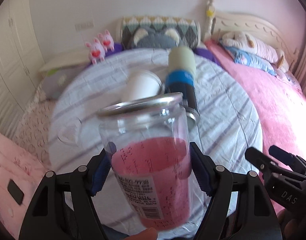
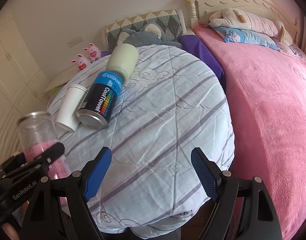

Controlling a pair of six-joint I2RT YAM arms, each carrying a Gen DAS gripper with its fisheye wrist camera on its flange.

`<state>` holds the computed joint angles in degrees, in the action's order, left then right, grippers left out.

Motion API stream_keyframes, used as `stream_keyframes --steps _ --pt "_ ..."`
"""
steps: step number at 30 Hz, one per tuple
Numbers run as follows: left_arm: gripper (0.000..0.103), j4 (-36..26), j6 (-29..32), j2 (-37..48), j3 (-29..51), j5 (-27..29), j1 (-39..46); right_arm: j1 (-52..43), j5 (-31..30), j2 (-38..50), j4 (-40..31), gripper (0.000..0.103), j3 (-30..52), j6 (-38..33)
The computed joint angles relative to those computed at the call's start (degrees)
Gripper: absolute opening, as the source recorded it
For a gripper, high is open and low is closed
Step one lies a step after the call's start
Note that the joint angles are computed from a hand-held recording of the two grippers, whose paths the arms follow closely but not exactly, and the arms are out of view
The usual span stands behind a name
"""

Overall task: Flip cup upright
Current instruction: 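Lift the jar with the left gripper and rotate it rim-up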

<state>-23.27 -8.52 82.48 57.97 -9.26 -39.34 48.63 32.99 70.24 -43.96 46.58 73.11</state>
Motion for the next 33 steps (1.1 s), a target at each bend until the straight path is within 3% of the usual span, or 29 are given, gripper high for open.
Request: stream_keyframes --steps 7,13,24,29,33 --pt "0.074 16.5 5.8 -3.9 -8.9 -5.8 0.3 2.2 1.2 2.9 -2.3 0.083 3.3 1.8" --pt "0.074 26.0 8.0 -3.3 -14.8 -4.1 0.1 3.8 1.5 5.5 -4.2 0.083 5.7 3.6" --pt "0.074 49.4 13.1 -5.3 -29.4 -4.0 -0.8 5.9 2.2 9.0 -7.2 0.083 9.7 5.4" --pt "0.076 51.4 14.0 -5.9 -30.9 -5.3 -1.5 7.0 3.1 9.2 -9.9 0.083 10.7 7.8" --pt "0.096 49.1 14.9 -5.5 -30.3 -4.9 -1.6 7.7 3.8 9.6 -11.6 0.083 11.7 9.0"
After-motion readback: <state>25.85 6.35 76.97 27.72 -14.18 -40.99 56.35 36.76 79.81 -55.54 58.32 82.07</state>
